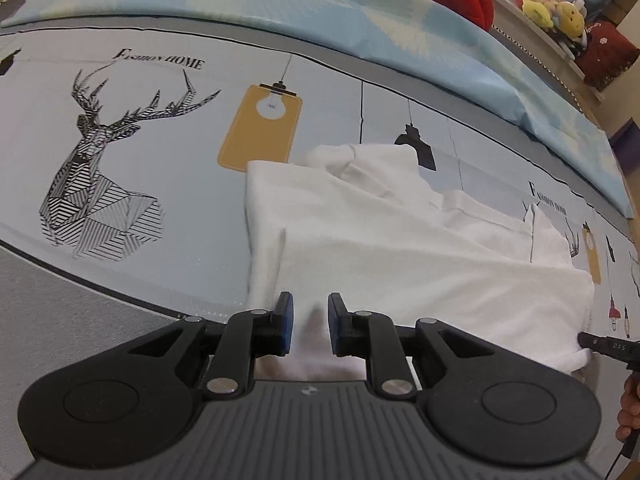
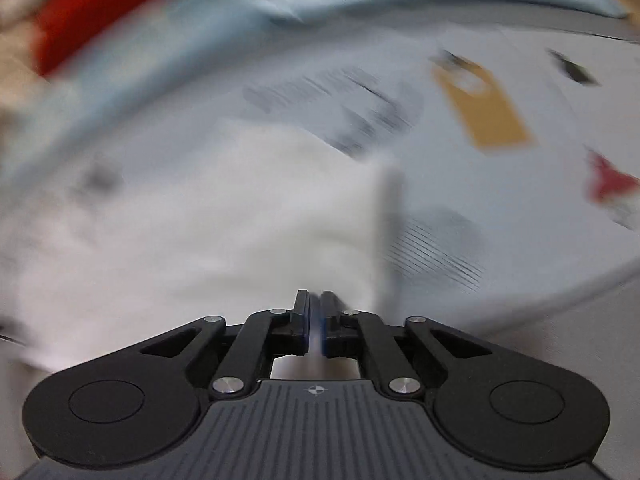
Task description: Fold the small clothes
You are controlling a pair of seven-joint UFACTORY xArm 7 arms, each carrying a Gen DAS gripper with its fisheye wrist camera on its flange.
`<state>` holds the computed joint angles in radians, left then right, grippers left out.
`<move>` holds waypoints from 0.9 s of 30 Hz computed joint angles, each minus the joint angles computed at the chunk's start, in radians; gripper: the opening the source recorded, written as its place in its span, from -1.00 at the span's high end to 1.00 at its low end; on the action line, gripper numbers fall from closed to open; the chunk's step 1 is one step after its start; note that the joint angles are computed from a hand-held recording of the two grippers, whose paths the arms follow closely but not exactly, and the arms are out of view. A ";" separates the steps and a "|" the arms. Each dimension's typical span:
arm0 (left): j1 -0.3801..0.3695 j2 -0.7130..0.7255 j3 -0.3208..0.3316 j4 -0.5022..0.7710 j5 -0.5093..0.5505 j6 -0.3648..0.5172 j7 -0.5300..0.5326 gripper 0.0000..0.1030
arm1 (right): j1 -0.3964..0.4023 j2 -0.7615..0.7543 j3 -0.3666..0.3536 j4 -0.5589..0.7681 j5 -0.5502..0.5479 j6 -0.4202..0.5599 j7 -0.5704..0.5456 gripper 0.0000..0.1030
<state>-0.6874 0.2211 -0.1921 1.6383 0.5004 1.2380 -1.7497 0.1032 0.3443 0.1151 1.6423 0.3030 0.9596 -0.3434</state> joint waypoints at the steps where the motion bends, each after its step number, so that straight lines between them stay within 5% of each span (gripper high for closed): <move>1: -0.001 -0.002 -0.001 0.001 -0.001 0.001 0.004 0.61 | -0.014 -0.013 0.014 -0.029 -0.042 -0.038 0.029 0.98; 4: -0.001 -0.011 -0.005 -0.011 -0.012 0.005 0.012 0.61 | -0.158 -0.071 0.144 -0.097 0.079 -0.102 -0.045 0.84; 7: 0.010 -0.023 -0.012 -0.053 -0.052 -0.007 0.014 0.61 | -0.133 -0.101 0.089 -0.115 0.217 -0.031 -0.194 0.82; 9: 0.019 -0.019 -0.020 -0.071 -0.106 0.000 0.031 0.61 | -0.020 -0.087 -0.035 -0.120 0.117 0.014 -0.162 0.88; 12: 0.008 -0.030 -0.027 -0.075 -0.104 0.014 0.007 0.61 | -0.061 -0.090 -0.013 -0.116 0.086 0.029 -0.079 1.00; 15: -0.037 -0.015 -0.034 0.012 -0.030 0.122 -0.028 0.58 | -0.022 -0.202 -0.035 -0.214 -0.120 -0.144 0.069 0.92; 16: -0.055 -0.021 -0.038 0.035 -0.001 0.143 -0.042 0.51 | 0.034 -0.233 -0.095 -0.242 -0.165 -0.181 0.109 0.92; 18: -0.087 -0.022 -0.048 0.091 0.038 0.194 -0.054 0.38 | 0.036 -0.284 -0.124 -0.256 -0.130 -0.157 0.147 0.92; 20: -0.145 0.014 -0.059 0.207 0.115 0.292 -0.038 0.22 | -0.046 -0.341 -0.089 -0.255 0.032 -0.063 0.103 0.90; 22: -0.235 0.068 -0.058 0.351 0.212 0.407 -0.003 -0.24 | -0.064 -0.434 -0.109 -0.306 0.120 -0.036 0.040 0.79; 27: -0.522 0.260 -0.003 0.712 0.433 0.651 0.075 -0.49 | -0.053 -0.656 -0.208 -0.438 0.244 0.031 -0.137 0.24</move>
